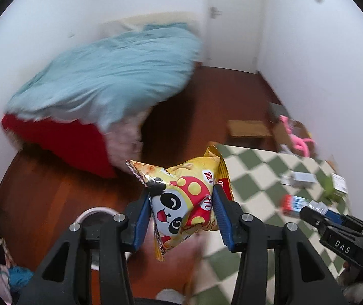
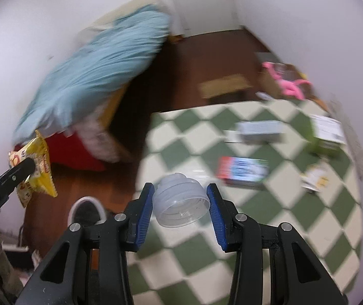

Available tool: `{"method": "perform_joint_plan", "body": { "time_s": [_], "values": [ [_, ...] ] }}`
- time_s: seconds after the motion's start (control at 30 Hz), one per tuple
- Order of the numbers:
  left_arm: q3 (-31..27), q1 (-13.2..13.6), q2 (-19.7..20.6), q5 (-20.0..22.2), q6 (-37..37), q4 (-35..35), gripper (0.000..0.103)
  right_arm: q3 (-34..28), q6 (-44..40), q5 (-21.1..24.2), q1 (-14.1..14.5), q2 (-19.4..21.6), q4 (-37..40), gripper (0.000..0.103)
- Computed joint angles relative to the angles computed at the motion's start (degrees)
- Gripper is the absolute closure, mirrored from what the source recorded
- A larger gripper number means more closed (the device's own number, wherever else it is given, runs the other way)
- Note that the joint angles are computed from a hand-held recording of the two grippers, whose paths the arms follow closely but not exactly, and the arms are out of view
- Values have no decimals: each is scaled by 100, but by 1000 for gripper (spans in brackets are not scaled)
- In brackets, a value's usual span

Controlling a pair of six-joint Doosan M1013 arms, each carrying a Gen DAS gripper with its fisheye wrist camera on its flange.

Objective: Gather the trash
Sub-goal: 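Carry the snack bag and cup over the white bin and open both tools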

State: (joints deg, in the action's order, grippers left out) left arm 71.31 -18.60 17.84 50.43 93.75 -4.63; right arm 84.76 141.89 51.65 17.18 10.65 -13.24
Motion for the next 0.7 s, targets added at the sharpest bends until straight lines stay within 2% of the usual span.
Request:
{"method": "perform_joint_plan", "body": {
  "time_s": [0.17, 0.27, 0.4, 0.57, 0.7],
  "values": [
    [-78, 526, 182, 145, -367, 320, 60, -978, -893, 79, 309, 877, 796, 59],
    [-224, 875, 431, 464, -538, 257, 60, -1538, -1299, 255, 458, 1420, 1224, 59],
    [-453, 1293, 884, 1039, -634, 87, 60, -2334, -1803, 669, 627, 2198, 1769, 59],
    [-644, 1597, 1393, 1611, -726, -300, 60, -3411, -2230, 1425, 808, 3189, 2235, 59],
    [-866, 1764, 1804, 2067, -693, -669, 60, -4056, -2389, 1946, 869, 3778, 2408, 59]
  ]
}}
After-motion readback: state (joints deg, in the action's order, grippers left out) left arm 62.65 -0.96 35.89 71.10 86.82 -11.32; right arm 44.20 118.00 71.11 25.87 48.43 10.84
